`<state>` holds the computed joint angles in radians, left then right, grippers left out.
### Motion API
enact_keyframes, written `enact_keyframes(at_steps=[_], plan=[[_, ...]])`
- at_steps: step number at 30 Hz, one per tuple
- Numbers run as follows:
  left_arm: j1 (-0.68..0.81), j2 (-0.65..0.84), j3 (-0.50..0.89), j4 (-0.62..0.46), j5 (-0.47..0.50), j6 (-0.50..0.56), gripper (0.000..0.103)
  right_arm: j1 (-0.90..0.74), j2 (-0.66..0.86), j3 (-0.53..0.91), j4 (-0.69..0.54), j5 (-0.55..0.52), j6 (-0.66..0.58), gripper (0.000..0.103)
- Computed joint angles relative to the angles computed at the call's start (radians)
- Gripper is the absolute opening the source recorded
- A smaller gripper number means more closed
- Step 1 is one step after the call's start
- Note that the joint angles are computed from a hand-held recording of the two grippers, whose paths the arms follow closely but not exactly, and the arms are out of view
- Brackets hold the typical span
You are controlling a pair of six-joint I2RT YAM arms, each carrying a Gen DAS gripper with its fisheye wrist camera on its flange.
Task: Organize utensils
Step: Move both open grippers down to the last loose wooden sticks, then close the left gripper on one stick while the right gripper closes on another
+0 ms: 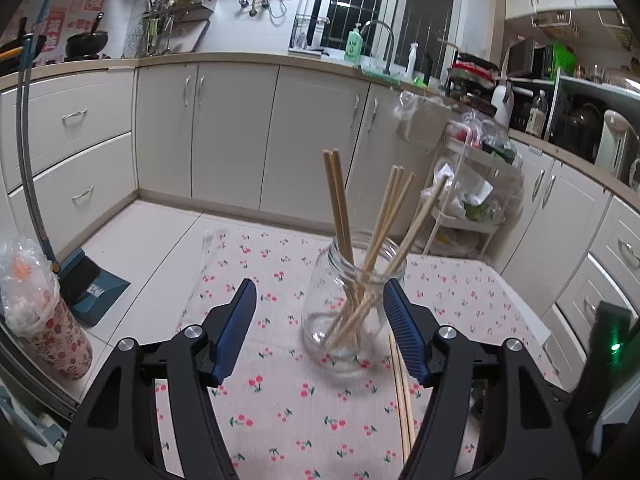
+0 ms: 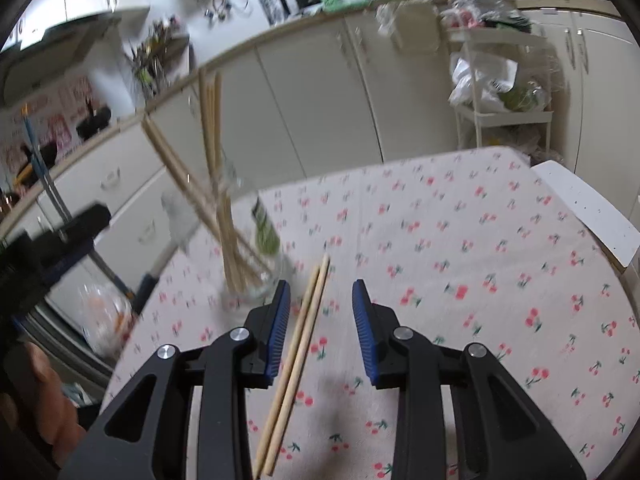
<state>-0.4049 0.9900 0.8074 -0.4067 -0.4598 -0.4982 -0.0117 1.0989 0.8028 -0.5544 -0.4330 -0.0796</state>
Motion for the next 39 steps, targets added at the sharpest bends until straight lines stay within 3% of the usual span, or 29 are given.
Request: enact_keyframes(at_steps=[13,20,24,27,33,39], plan=[[-0.118,0.018,0.077,-0.122,-0.083,-0.048,0.075,0.161,0.108,0.019,-0.053,0.215,-0.019,0.032],[-0.164,0.017,0.105,-0.167,-0.111,-0.076,0.077,0.182,0.077,0.0,-0.076,0.285,-0.057,0.031],[-0.197,0.019,0.122,-0.195,-0.131,-0.092,0.079,0.143,0.05,-0.01,-0.099,0.283,-0.099,0.015],[-0.218,0.034,0.141,-0.221,-0.136,-0.104,0.082,0.092,0.03,-0.011,-0.128,0.271,-0.155,0.009],[-0.202,0.159,0.162,-0.286,-0.028,-0.121,0.083,-0.067,0.033,0.024,-0.214,0.215,-0.248,0.007],[-0.208,0.354,0.206,-0.239,0.035,-0.08,0.083,-0.179,0.059,0.064,-0.287,0.148,-0.321,0.007]])
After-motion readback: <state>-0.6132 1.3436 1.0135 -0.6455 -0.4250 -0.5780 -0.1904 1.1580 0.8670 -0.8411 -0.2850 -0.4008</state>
